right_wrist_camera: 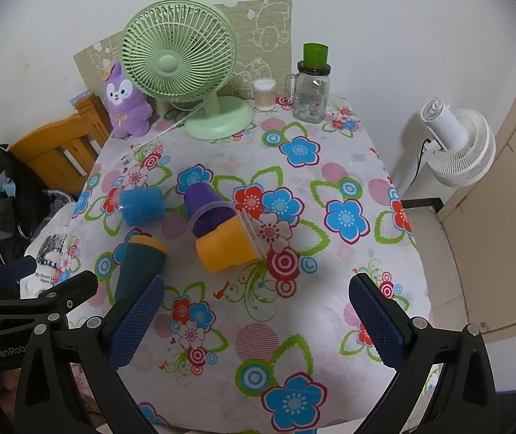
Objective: Flip cup upside down
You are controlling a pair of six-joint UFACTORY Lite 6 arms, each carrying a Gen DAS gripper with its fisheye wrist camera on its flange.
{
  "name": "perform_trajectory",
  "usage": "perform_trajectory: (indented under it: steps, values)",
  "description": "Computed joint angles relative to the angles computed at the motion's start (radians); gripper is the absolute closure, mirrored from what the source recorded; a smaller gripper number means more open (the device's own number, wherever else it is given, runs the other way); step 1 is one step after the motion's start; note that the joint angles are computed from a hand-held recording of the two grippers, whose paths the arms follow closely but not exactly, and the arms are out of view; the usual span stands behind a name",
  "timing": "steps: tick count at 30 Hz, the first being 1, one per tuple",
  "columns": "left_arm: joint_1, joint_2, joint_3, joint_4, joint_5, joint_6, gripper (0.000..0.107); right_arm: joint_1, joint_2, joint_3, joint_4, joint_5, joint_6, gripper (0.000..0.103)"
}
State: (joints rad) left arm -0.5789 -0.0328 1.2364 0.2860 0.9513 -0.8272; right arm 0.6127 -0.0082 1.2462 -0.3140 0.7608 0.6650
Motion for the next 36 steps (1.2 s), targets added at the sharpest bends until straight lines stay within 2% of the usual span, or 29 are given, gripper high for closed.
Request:
perform_trajectory:
  steps: [22, 36]
  values:
    - [-0.009, 0.013, 0.031, 0.005, 0.019, -0.009, 0.005, -0.004, -0.017, -0.002, -0.016, 0.019, -0.006, 0.000]
    - [0.009, 0.046, 0.063, -0.004, 0.019, 0.010, 0.005, 0.003, 0.039, 0.049, -0.020, 0.032, -0.010, 0.000]
